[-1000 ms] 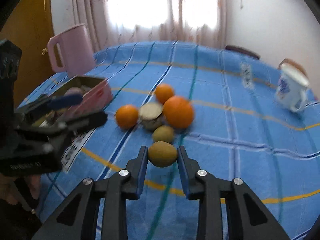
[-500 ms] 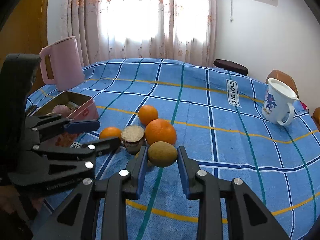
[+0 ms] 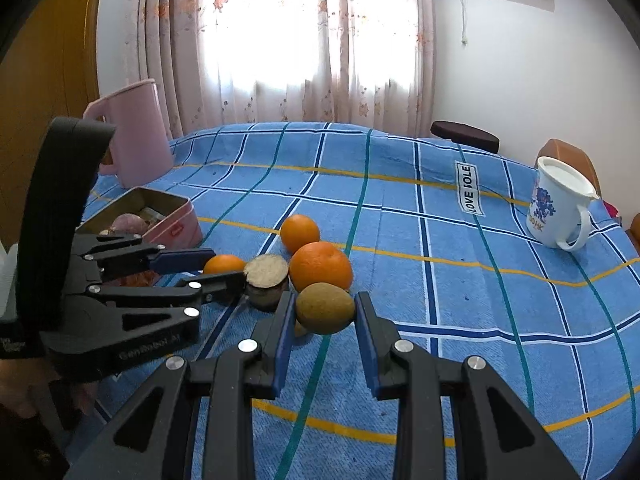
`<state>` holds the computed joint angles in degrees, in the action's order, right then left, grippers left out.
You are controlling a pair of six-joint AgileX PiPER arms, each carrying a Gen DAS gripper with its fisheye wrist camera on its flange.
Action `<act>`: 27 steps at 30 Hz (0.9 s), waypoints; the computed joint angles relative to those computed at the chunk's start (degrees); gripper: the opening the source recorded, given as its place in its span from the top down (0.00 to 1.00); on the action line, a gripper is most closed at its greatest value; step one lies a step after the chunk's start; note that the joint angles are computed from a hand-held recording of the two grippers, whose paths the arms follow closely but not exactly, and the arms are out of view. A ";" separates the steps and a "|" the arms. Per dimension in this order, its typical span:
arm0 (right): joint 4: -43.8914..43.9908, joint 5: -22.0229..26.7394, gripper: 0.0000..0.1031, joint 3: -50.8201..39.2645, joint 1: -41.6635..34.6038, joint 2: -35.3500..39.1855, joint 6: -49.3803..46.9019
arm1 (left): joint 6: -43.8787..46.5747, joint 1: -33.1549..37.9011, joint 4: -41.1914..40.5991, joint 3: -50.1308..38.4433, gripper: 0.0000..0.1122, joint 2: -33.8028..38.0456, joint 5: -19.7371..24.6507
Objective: Organize fruits
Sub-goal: 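Grasp a kiwi with the right tool while the left tool grasps an orange, then carry the orange and kiwi toward the tin box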
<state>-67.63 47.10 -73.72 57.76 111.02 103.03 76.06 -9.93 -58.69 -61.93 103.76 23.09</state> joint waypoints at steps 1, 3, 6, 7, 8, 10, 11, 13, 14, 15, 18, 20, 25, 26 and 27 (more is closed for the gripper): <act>-0.56 -0.07 0.70 0.36 0.11 -0.22 0.70 | 0.67 0.15 -0.58 0.20 0.69 -0.08 0.14; -1.52 -0.09 0.70 1.02 0.32 -0.56 1.99 | 3.50 0.58 -3.08 1.00 0.70 -0.65 0.45; -3.12 -0.21 0.70 1.85 0.70 -1.03 3.70 | 9.18 1.86 -8.58 2.59 0.70 -1.78 1.51; -3.43 -0.15 0.70 2.00 0.83 -1.10 4.03 | 11.11 2.25 -10.39 3.10 0.70 -2.15 1.96; -3.79 -0.01 0.70 2.13 0.98 -1.17 4.37 | 12.41 2.52 -11.57 3.66 0.70 -2.54 2.10; -4.70 -0.19 0.70 2.48 1.13 -1.37 5.09 | 17.31 3.48 -16.09 5.16 0.70 -3.55 3.24; -5.61 -0.18 0.70 2.87 1.38 -1.53 5.88 | 19.15 3.66 -17.81 5.81 0.70 -4.01 3.29; -6.27 0.03 0.70 2.98 1.64 -1.54 6.36 | 21.70 3.85 -20.24 6.76 0.70 -4.70 3.33; -6.79 0.19 0.70 3.13 1.79 -1.61 6.74 | 23.21 4.08 -21.54 7.20 0.70 -4.98 3.74; -7.15 0.29 0.70 3.26 1.91 -1.67 7.04 | 24.78 4.19 -23.08 7.78 0.70 -5.39 3.73; -8.45 0.57 0.70 3.81 2.32 -1.87 8.26 | 29.20 4.59 -27.32 9.34 0.70 -6.46 4.06; -9.23 0.75 0.70 4.23 2.50 -2.04 9.00 | 32.40 4.77 -30.57 10.54 0.70 -7.26 4.00; -11.76 1.73 0.70 5.34 3.38 -2.48 11.44 | 38.31 5.15 -36.27 12.82 0.69 -8.76 4.44; -12.15 1.94 0.70 5.38 3.51 -2.50 11.75 | 39.01 5.15 -36.94 13.14 0.69 -9.00 4.41; -12.57 2.26 0.70 5.51 3.73 -2.53 12.15 | 40.10 5.18 -37.94 13.56 0.70 -9.32 4.48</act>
